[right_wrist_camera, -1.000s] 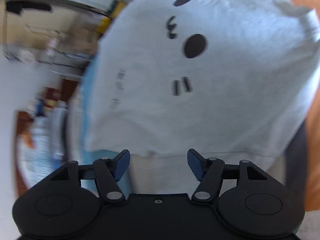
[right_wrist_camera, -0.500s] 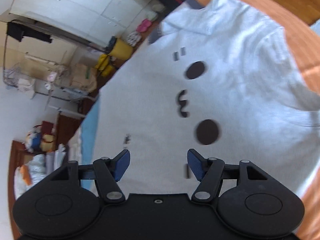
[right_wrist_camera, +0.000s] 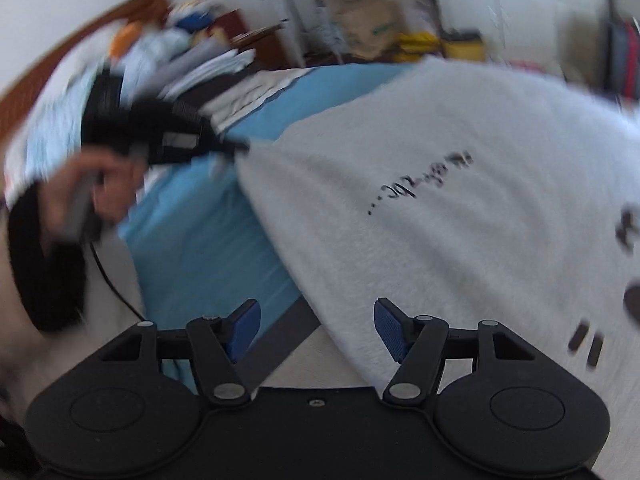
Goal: Fold clothes
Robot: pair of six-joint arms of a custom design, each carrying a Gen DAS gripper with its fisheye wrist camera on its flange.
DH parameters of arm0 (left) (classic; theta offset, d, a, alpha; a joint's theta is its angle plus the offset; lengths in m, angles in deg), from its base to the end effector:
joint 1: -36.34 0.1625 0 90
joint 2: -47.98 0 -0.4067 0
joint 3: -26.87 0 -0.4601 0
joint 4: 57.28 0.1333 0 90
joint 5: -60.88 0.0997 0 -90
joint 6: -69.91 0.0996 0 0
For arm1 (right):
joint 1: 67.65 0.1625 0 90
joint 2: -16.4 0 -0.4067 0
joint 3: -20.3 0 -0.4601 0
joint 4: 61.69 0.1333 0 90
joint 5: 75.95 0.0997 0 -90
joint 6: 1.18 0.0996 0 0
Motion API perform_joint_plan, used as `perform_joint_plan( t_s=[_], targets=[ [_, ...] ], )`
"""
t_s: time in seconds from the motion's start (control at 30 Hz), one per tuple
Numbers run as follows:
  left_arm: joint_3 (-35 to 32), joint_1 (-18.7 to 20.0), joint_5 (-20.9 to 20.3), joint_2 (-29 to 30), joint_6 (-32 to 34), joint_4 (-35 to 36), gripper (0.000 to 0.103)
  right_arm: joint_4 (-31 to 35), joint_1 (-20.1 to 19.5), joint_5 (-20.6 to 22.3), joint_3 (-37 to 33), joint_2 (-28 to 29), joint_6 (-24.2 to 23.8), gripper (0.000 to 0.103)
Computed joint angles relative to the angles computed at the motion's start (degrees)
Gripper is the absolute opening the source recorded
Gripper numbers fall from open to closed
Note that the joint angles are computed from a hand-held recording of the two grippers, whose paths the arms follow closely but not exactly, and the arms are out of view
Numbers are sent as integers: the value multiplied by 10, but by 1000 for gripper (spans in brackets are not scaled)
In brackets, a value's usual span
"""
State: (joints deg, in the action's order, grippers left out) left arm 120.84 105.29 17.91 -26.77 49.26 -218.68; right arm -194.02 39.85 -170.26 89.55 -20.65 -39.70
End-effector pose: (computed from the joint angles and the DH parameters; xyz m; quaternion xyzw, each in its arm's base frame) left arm -0.0433 -0.6865 0.4405 -0.1726 0.8241 -0.5044 0.1913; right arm 0.3694 -0.7533 0.0821 0.4645 -0.8804 0.0799 0.0529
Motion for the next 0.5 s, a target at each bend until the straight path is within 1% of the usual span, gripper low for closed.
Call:
perform_joint_plan(
  t_s=[0.03,0.07,0.1,0.13,0.17,0.2,0.23,0.3,0.33,0.37,0.43,0.5],
  targets=[
    [12,-12,19,1,40,-45,4,-16,3,-4,7,1,-15,68],
    [25,-21,34,-3,57,-71,4,-32,5,-9,13,2,-30,69],
    [40,-27,47,-11,50,-77,4,-44,7,-12,17,4,-41,69],
    [57,-29,51,-25,20,-63,4,-61,9,-26,22,8,-58,69],
    [68,-22,44,-38,-32,-25,4,-92,13,-51,31,11,-87,69],
    [71,-10,33,-47,-87,32,4,-125,17,-75,40,16,-116,69],
    [71,0,18,-52,-127,65,4,-156,21,-98,47,22,-149,69],
    [69,17,-16,-58,-184,90,4,-192,26,-130,50,36,-196,68],
    [67,27,-33,-60,-210,101,4,-197,27,-135,50,40,-209,68],
    [68,29,-37,-61,-214,94,4,-192,27,-130,50,39,-212,66],
    [72,14,-13,-54,-161,37,4,-179,26,-117,50,36,-213,66],
    [69,5,8,-43,-116,2,4,-160,24,-99,49,30,-197,66]
  ],
)
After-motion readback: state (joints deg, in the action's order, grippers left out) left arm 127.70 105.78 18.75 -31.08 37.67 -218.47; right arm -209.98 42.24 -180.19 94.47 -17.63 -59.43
